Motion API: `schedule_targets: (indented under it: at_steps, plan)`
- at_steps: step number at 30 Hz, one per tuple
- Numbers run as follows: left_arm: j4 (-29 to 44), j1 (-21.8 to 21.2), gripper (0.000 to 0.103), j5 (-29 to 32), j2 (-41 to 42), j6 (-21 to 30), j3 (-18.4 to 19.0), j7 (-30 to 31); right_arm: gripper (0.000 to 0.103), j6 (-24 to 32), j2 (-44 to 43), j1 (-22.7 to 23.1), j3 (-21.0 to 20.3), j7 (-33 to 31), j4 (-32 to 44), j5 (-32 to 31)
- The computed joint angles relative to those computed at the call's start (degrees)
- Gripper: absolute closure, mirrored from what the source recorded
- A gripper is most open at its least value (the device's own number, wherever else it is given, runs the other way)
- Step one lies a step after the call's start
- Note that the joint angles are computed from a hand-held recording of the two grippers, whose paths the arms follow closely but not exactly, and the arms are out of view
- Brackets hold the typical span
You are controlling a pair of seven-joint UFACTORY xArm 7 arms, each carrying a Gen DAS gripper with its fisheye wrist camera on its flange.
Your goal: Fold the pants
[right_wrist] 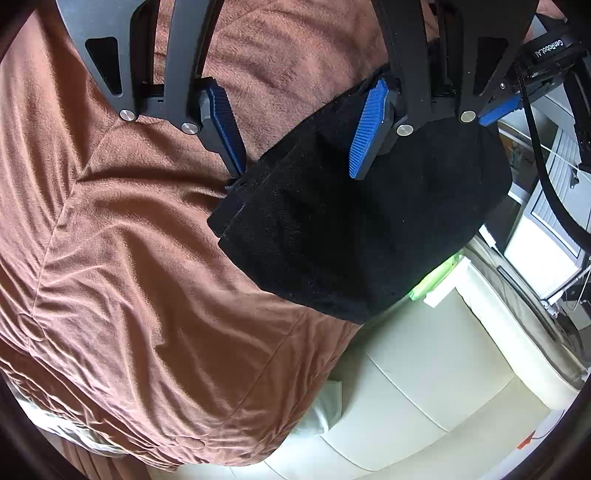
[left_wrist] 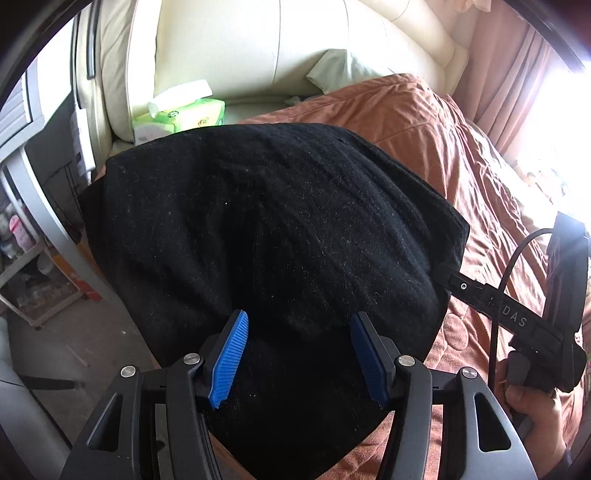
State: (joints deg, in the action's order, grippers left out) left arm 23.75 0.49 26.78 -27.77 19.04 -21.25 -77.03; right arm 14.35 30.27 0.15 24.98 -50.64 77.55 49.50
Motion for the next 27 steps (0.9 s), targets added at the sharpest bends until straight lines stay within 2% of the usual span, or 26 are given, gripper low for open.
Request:
schedule_targets:
  at_steps: [3, 5, 7, 9, 11, 17, 19, 21, 22, 24, 27]
  plan:
    - [1.3, 0.2, 0.043, 1.6, 1.0, 2.5, -2.1, -0.9, 0.046, 0.6, -1.2, 2.0, -2.8, 4.1, -1.1, -2.8]
    - [1.5, -1.0, 0.043, 1.7, 0.6, 4.2, -1.7, -1.3, 0.047, -0.3, -2.5, 3.0, -4.0, 6.1, -2.6, -5.1]
    - [1.1, -2.5, 0.043, 1.2, -1.6, 5.4, -1.2, -1.9, 0.047, 0.1, -4.6, 1.7, -3.0, 6.2, -4.4, -4.8]
    - [1.2, -4.0, 0.043, 0.5, -3.7, 7.5, -1.2, -1.8, 0.048, 1.3, -7.3, -1.8, 0.1, 1.4, -6.7, -0.2]
    - [1.8, -5.8, 0.043, -0.5, -5.0, 9.5, -1.1, -1.1, 0.048, 2.8, -10.4, -2.8, 0.3, -2.2, -8.8, 3.5]
    - [4.8, -9.4, 0.039, -1.9, -7.7, 15.7, -3.6, -1.2, 0.048, 9.0, -20.4, -4.7, -1.7, -9.9, -14.5, 14.0]
    - [5.7, -10.7, 0.033, -2.5, -8.6, 17.7, -4.5, -1.9, 0.045, 11.1, -23.6, -4.5, -3.4, -10.2, -16.6, 15.6]
    - [6.9, -11.6, 0.024, -2.5, -9.5, 20.0, -5.7, -2.8, 0.035, 12.7, -27.9, -4.5, -5.4, -13.2, -20.0, 19.2]
    - [7.5, -11.9, 0.019, -2.2, -9.8, 21.1, -6.6, -3.4, 0.033, 13.6, -29.9, -4.4, -6.5, -14.6, -21.5, 20.6]
    - [8.8, -12.6, 0.016, -1.8, -10.4, 23.7, -8.2, -4.7, 0.026, 15.5, -34.1, -4.0, -8.9, -15.9, -24.9, 21.8]
    - [10.3, -14.4, 0.008, -1.7, -11.4, 26.0, -9.6, -6.0, 0.023, 17.7, -40.5, -3.1, -12.5, -16.8, -29.6, 21.6]
